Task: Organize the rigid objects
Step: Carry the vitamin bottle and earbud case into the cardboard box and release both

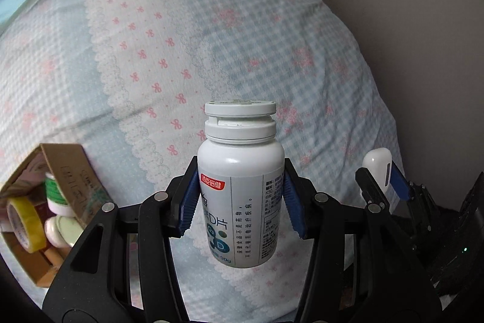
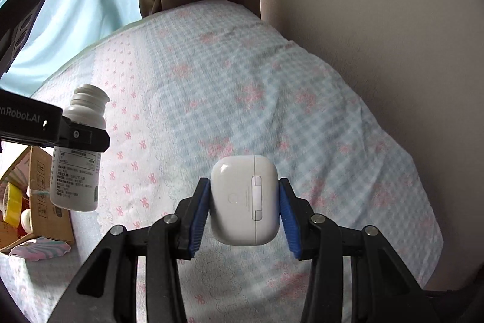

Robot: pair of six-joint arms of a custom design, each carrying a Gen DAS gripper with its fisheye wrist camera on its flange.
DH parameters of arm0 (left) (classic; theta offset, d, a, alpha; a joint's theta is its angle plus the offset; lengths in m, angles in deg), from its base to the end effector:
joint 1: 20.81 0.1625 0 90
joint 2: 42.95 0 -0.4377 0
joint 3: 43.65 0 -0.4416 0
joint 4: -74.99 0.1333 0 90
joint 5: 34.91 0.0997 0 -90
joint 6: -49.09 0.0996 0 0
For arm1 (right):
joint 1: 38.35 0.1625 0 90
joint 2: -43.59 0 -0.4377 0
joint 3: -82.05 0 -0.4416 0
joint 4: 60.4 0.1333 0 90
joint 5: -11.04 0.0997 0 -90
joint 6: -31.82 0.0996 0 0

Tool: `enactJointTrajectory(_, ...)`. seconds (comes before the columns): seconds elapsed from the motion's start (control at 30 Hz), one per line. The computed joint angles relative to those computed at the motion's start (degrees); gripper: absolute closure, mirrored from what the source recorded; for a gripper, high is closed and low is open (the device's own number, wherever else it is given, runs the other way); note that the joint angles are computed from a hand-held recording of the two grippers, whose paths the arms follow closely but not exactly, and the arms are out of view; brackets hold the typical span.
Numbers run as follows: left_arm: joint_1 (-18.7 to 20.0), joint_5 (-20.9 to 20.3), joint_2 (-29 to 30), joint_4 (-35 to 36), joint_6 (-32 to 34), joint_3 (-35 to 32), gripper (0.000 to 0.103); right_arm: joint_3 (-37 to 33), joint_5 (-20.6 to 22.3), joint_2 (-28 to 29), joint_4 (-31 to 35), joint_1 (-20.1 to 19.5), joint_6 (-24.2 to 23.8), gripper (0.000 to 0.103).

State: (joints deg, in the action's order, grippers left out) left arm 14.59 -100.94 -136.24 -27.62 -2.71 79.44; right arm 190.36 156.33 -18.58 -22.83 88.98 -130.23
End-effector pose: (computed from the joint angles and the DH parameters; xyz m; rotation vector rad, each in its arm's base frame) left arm -0.2469 -0.3887 0.2636 0.1496 2.6442 -0.2103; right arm 0.2940 -0.3007 0.1639 0.3149 -2.2291 0.6563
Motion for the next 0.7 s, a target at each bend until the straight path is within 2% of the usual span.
enactJointTrajectory(0.1, -3.33, 1.38, -6.05, 3.83, -4.73, -0.21, 0.056, -3.83, 0.84, 0.72, 5.04, 3.71, 0.86, 0.062)
enactJointTrajectory(0.17, -5.57, 2.88, -10.07, 7.26, -7.31, -0.27, 0.056, -6.51, -0.3, 1.25, 8.04, 5.69, 1.75, 0.062)
enactJointTrajectory(0.37, -13.84, 8.05, -22.21, 25.07, -20.28, -3.14, 0.056, -14.39, -5.23, 4.01, 15.03, 11.6, 5.23, 0.062)
enactJointTrajectory(0.47, -18.35, 9.67, -27.65, 36.91, -28.53, -6.31, 0.056, -18.65, -7.4, 6.75, 17.71, 14.8, 7.55, 0.062)
enactJointTrajectory(0.57, -24.43, 10.24, -32.02, 50.93, -37.32, -10.44, 0.056, -23.39, -10.28, 10.16, 19.84, 17.9, 9.56, 0.062)
enactJointTrajectory(0.7, -32.79, 8.17, -35.67, 68.39, -48.92, -16.13, 0.056, -29.14, -14.61, 15.19, 21.02, 21.25, 11.82, 0.062)
